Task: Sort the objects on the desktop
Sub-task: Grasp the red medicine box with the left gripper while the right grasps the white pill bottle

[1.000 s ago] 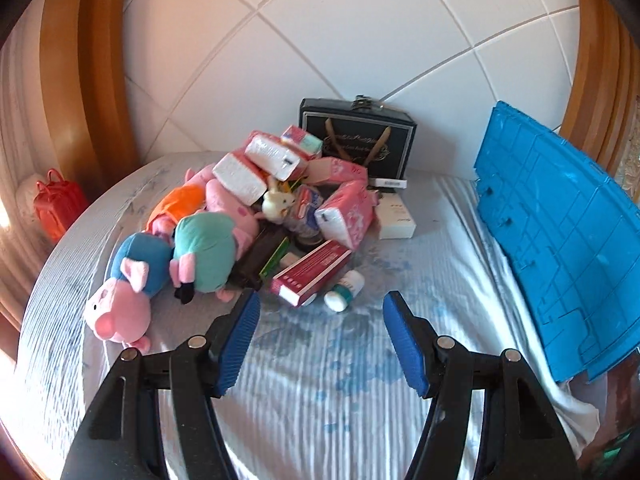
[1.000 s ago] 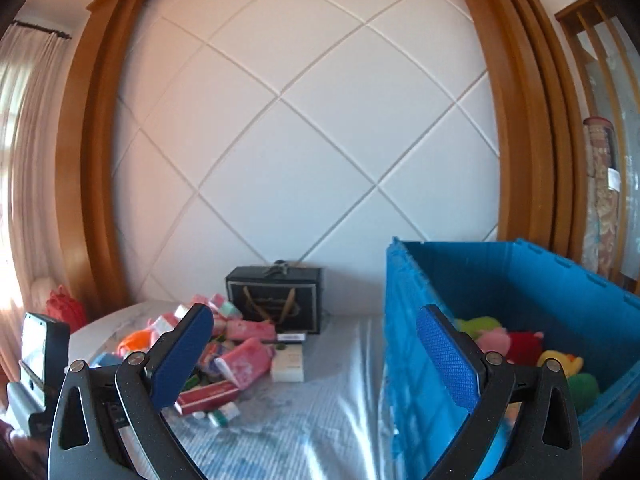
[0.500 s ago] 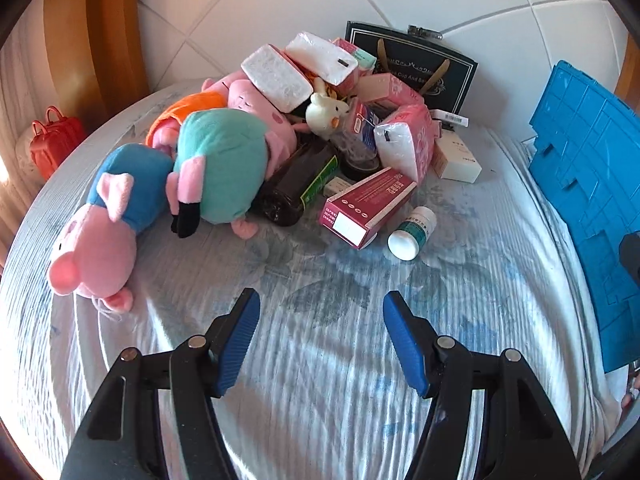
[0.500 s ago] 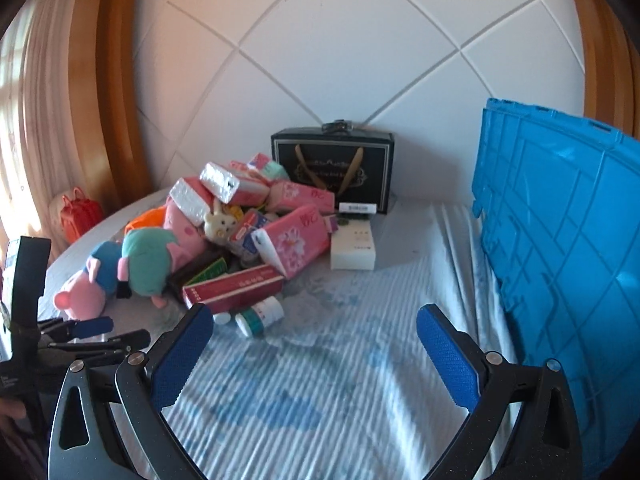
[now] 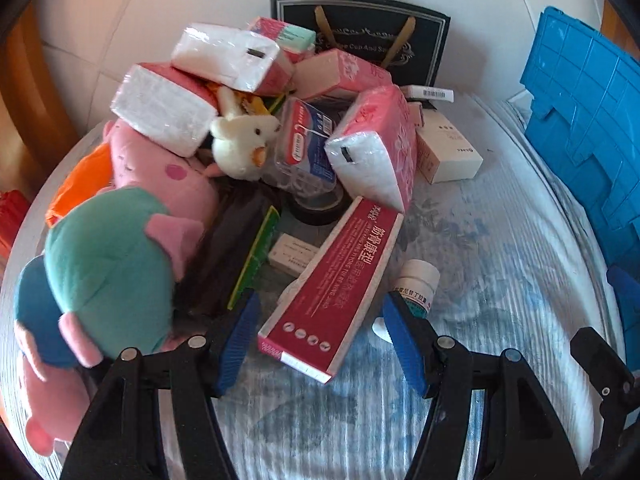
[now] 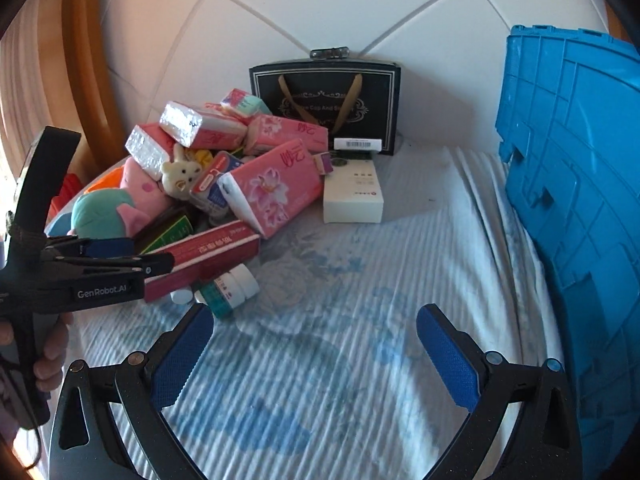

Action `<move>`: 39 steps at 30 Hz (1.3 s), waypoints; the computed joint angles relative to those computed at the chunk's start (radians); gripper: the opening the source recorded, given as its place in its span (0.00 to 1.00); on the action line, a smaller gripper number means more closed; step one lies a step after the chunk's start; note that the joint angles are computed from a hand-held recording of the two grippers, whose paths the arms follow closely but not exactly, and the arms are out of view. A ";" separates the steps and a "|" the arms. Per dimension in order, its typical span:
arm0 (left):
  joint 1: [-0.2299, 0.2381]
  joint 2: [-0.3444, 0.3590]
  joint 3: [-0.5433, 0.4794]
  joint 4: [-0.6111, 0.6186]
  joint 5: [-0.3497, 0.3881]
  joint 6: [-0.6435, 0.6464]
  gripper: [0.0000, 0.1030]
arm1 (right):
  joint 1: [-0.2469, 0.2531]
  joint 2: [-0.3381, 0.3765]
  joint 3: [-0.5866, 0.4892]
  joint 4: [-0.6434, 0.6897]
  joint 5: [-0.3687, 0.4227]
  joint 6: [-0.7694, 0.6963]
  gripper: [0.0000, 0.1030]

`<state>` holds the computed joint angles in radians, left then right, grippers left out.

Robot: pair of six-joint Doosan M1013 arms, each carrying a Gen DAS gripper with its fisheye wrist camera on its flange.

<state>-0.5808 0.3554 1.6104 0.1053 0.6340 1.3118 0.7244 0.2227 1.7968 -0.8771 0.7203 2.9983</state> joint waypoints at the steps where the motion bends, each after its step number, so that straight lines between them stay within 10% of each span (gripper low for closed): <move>1: 0.000 0.014 -0.012 -0.006 0.013 0.011 0.61 | -0.005 0.004 -0.001 0.013 0.000 -0.010 1.00; 8: 0.005 0.033 -0.002 -0.084 -0.034 0.082 0.47 | -0.028 0.028 -0.009 0.090 -0.003 -0.069 1.00; 19: 0.020 -0.122 0.233 0.042 -0.100 -0.159 0.43 | -0.053 0.086 -0.062 0.254 -0.161 -0.360 1.00; 35: 0.008 -0.066 0.162 0.137 -0.113 -0.248 0.43 | -0.092 0.178 -0.150 0.428 -0.208 -0.704 1.00; 37: 0.006 -0.066 0.163 0.143 -0.110 -0.248 0.43 | -0.099 0.178 -0.146 0.489 -0.227 -0.759 0.91; 39: 0.006 -0.067 0.161 0.137 -0.104 -0.246 0.43 | -0.097 0.181 -0.149 0.513 -0.225 -0.803 0.62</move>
<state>-0.5744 0.2883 1.7713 0.2422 0.5296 1.0657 0.6275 0.4037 1.6475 -0.3646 0.4951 2.1952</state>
